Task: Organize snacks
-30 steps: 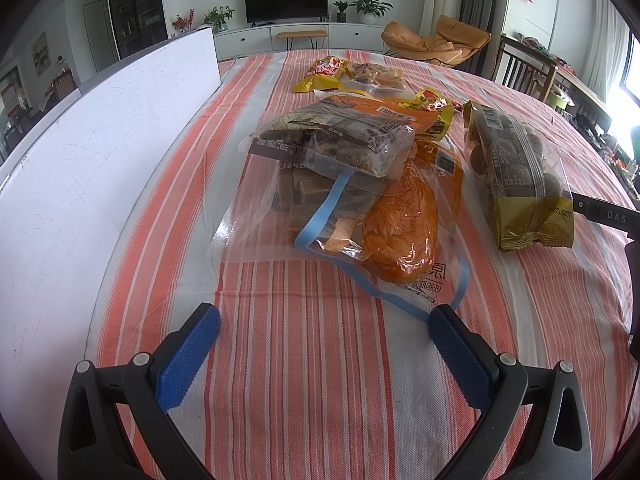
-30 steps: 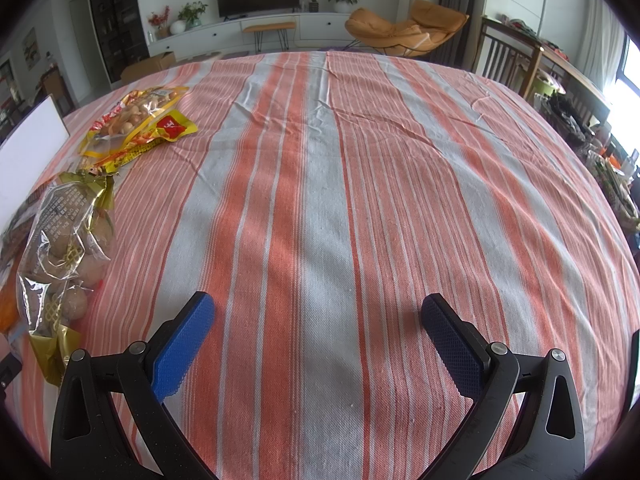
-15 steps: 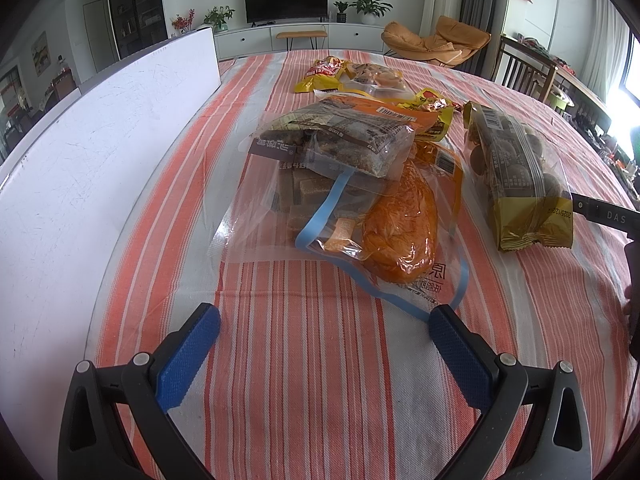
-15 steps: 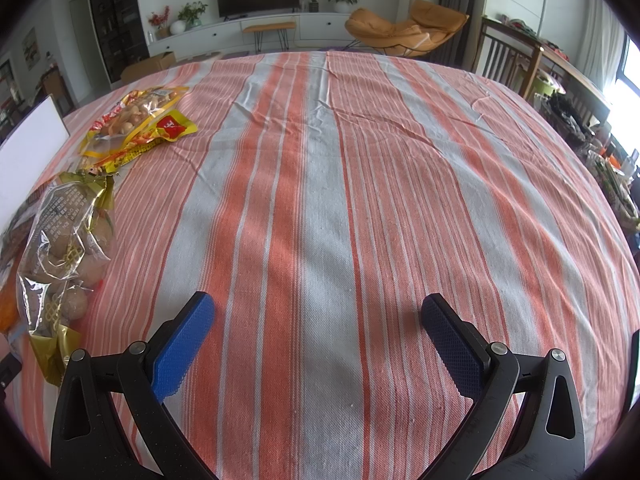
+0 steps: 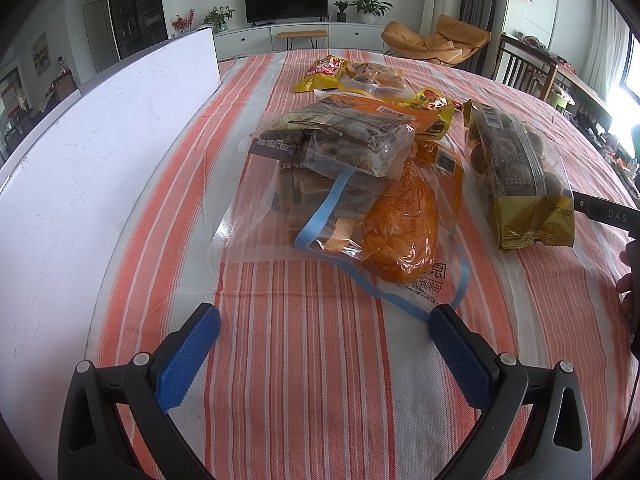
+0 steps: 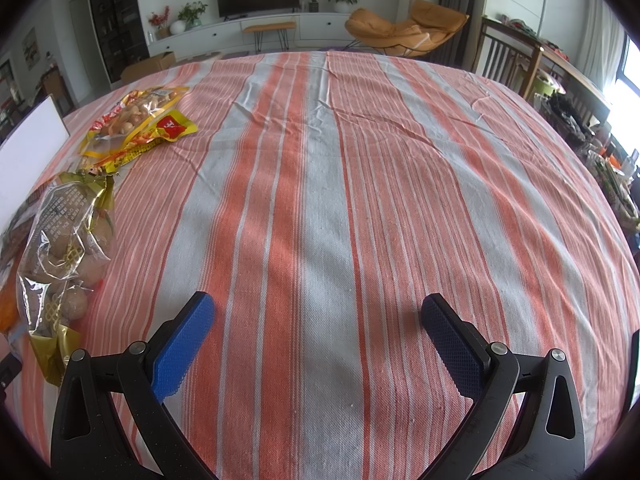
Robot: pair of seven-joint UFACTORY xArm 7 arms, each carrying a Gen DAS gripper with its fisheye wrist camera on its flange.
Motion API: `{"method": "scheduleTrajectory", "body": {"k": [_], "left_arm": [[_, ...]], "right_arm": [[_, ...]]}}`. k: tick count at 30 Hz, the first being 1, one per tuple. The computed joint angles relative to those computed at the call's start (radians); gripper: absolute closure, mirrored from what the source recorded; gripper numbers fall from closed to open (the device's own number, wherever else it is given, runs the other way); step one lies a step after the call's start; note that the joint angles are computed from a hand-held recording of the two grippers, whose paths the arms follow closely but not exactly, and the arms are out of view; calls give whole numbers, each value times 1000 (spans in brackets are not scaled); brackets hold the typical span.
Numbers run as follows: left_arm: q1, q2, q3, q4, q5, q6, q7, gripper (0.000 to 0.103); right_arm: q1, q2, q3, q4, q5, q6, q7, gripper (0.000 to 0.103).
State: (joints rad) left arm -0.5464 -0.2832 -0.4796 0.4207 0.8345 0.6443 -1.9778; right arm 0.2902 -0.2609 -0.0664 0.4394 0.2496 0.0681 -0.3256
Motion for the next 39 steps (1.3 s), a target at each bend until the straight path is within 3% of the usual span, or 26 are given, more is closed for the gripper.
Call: {"method": "scheduleTrajectory", "body": {"k": [8, 13, 16, 19, 23, 26, 27, 28, 32, 33, 37, 39], "left_arm": [[-5, -16, -7, -9, -3, 1, -24, 0], [-33, -215, -53, -119, -22, -72, -147, 0], [-47, -302, -32, -149, -94, -91, -66, 0], [18, -338, -18, -151, -89, -164, -1, 0], [78, -176, 70, -55, -124, -246, 258, 0], [117, -10, 40, 77, -135, -115, 425, 2], [117, 38, 38, 114, -140, -70, 464, 7], [108, 70, 43, 135, -143, -45, 489, 28], [43, 53, 44, 126, -141, -36, 465, 36], [19, 24, 46, 105, -176, -43, 467, 48], [-89, -133, 47, -32, -403, -109, 479, 44], [-121, -190, 33, -81, -477, -127, 487, 36]], "right_arm": [[-1, 0, 1, 0, -2, 1, 2, 0], [-2, -1, 2, 0, -3, 1, 3, 0], [1, -1, -2, -1, -1, 0, 0, 0], [1, -1, -2, -1, -1, 0, 0, 0], [1, -1, -2, -1, -1, 0, 0, 0], [-1, -2, 1, 0, -3, 2, 3, 0], [1, -1, -2, -1, -2, 1, 0, 0], [0, -1, -1, -1, -2, 1, 1, 0], [1, -1, -2, -1, -1, 1, 0, 0], [0, -1, 0, -1, -2, 1, 2, 0], [-3, -1, 3, -1, -4, 1, 5, 0], [2, 0, -3, 0, -1, 1, -1, 0]]}}
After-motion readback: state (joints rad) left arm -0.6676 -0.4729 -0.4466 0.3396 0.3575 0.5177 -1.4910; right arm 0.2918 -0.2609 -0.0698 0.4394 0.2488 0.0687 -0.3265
